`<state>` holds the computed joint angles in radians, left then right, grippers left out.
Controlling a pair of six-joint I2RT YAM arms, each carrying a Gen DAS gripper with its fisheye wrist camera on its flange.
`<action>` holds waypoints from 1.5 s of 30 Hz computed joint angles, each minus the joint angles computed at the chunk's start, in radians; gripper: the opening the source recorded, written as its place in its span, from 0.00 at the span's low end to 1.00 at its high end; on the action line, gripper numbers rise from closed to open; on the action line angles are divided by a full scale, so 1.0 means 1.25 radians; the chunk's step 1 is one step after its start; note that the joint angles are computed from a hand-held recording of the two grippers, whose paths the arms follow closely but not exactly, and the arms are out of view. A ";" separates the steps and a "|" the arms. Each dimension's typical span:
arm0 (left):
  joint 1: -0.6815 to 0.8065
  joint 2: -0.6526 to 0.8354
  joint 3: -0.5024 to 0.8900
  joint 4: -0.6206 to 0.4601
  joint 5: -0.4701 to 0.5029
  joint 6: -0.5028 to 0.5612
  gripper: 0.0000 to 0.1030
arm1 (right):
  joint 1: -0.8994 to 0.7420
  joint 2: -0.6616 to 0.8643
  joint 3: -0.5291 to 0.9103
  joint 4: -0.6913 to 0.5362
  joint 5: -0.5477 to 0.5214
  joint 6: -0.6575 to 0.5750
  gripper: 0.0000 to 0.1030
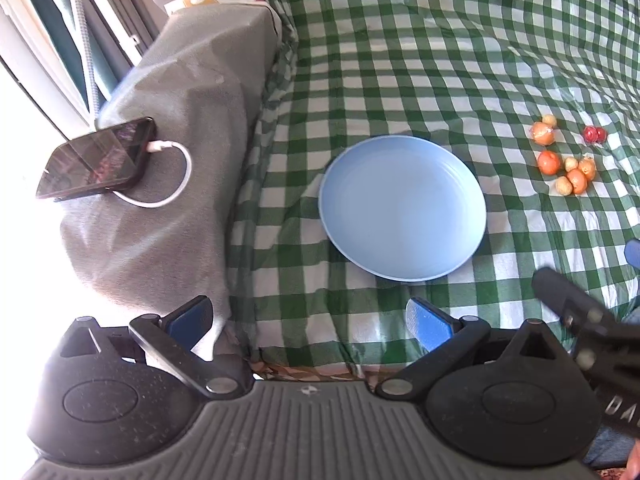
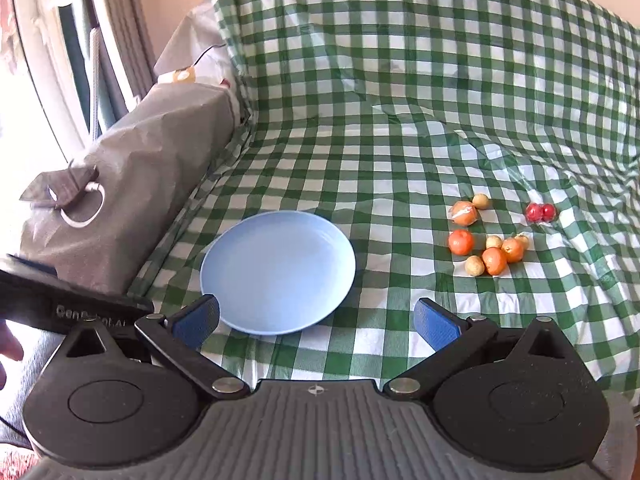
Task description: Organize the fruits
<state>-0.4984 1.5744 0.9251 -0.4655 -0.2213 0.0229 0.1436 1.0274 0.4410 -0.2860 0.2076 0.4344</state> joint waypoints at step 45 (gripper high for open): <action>-0.298 1.009 1.244 -0.306 0.033 -0.056 1.00 | -0.739 0.963 0.193 0.876 -0.108 -0.200 0.91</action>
